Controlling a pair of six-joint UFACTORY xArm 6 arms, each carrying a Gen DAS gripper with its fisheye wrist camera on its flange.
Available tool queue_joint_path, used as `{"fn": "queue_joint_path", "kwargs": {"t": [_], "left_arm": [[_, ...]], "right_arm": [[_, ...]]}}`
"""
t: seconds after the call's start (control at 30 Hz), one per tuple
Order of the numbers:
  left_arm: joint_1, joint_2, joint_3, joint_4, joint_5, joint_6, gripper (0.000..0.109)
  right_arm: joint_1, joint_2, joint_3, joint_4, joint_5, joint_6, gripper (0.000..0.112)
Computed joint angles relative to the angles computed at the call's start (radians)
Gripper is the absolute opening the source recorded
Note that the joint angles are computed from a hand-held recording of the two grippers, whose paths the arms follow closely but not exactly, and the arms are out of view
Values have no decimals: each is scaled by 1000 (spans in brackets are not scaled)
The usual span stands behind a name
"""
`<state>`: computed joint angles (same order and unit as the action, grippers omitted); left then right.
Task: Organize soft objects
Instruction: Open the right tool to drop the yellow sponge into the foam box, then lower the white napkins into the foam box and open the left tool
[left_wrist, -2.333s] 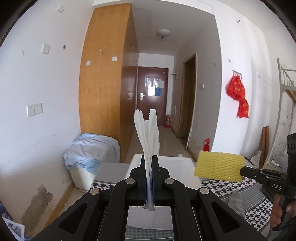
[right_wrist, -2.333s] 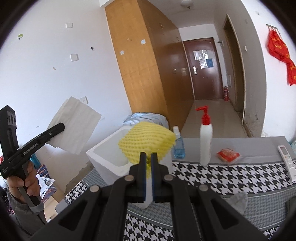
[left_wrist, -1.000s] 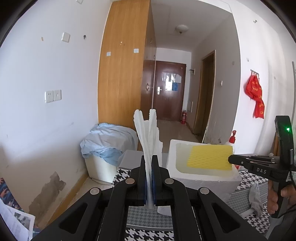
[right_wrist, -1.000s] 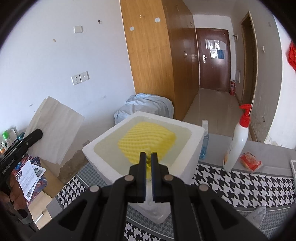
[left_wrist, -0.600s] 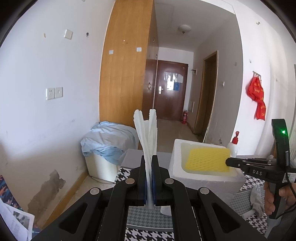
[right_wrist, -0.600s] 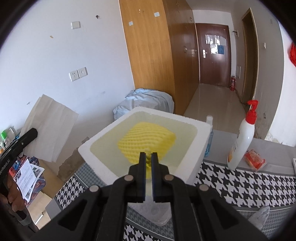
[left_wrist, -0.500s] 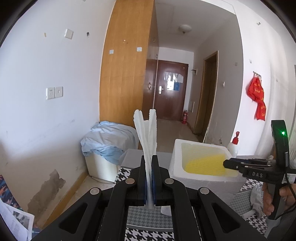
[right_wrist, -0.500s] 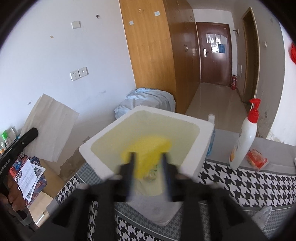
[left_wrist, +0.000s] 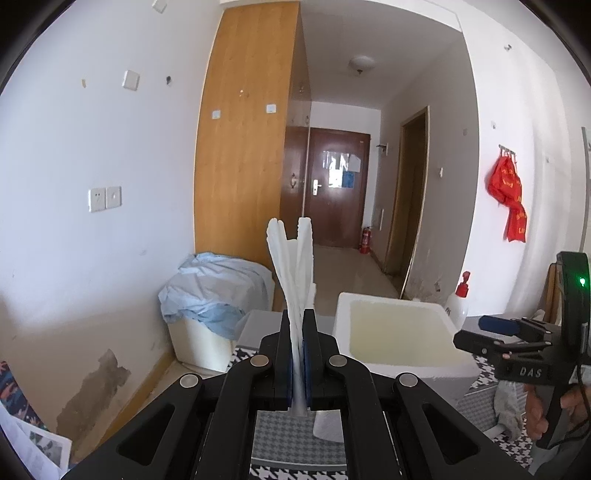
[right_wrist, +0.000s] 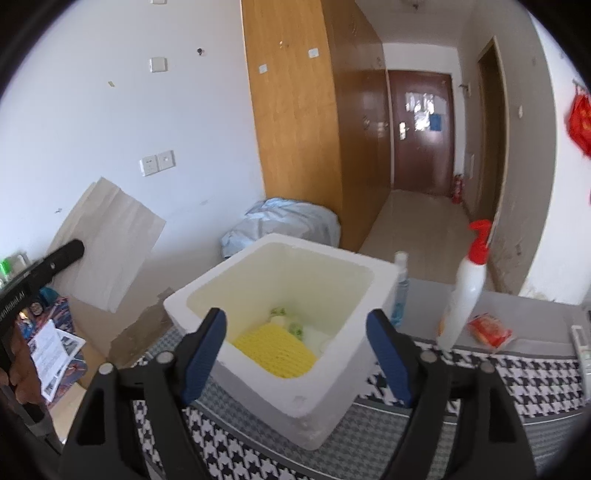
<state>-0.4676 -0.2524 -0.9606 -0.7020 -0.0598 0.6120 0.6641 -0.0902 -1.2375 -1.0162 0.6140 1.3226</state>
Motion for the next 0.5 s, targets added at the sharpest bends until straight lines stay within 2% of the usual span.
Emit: {"fn": "queue_joint_path", "kwargs": {"t": [0.13,0.37,0.5], "left_arm": [[-8,6,-10,34,5,-29,4],[-34,13,-29,78,6,-51,4],[-44,22,-44,131,14,-89,4]], "right_arm": [[46,-21,0,-69,147,45,88],[97,-41,5,-107,326,56,89],[98,-59,26,-111,335,55,88]]}}
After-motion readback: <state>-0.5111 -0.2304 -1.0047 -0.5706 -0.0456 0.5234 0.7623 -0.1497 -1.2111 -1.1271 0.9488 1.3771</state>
